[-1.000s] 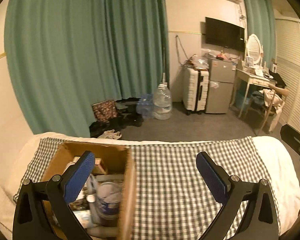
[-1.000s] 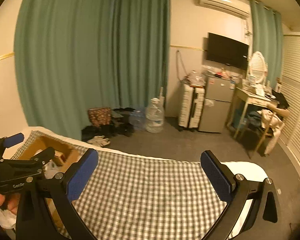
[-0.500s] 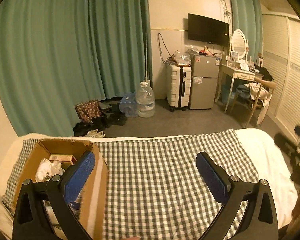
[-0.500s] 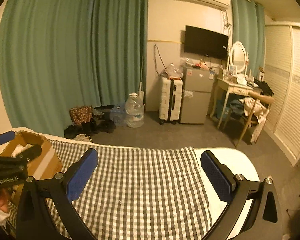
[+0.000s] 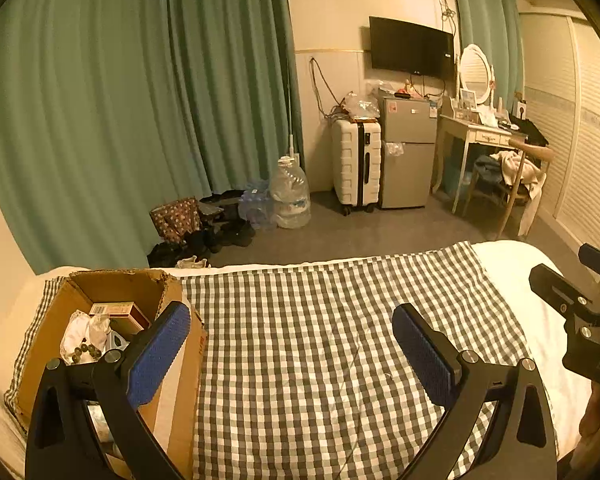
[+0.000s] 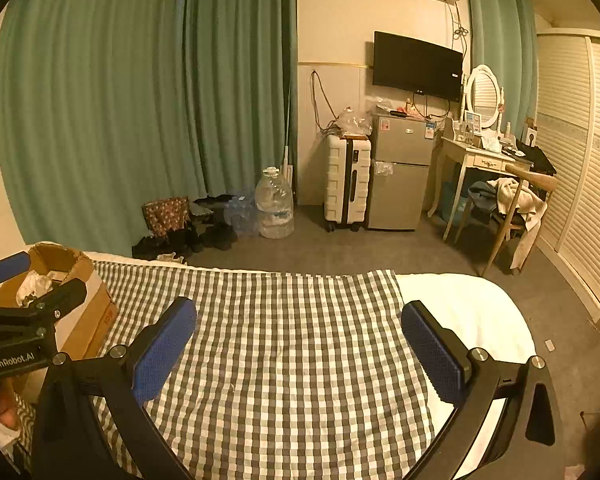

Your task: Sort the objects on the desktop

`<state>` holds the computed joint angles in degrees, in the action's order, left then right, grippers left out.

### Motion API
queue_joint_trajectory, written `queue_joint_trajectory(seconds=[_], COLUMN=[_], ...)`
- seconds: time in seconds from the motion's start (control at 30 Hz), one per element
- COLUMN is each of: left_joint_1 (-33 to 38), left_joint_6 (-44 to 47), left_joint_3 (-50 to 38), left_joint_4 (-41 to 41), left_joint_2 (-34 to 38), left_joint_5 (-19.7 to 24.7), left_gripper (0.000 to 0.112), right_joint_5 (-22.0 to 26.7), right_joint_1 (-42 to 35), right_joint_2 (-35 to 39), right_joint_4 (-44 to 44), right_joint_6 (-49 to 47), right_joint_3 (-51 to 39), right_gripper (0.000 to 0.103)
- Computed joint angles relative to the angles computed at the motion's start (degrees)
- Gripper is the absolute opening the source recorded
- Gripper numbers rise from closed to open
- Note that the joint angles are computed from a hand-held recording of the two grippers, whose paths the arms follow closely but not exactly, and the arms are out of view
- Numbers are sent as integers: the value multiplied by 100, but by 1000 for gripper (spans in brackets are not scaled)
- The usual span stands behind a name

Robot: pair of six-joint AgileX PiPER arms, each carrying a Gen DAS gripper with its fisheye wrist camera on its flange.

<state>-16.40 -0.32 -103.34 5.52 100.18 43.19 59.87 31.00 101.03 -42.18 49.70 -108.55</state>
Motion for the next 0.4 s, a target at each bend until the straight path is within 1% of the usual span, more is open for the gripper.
queue_joint_trajectory(seconds=[0.17,0.4], left_joint_1=[-53,-22], left_joint_6=[-215,-231], left_joint_3=[62,17], left_joint_4=[106,60], left_joint_2=[-55,-22], left_joint_5=[-12,100], left_gripper=[103,103], right_joint_5=[17,43], right_joint_1=[-21,-26], right_joint_2=[-35,-20], right_joint_4=[-18,29], right_joint_6=[61,55], right_joint_3=[79,93], right_gripper=[103,103])
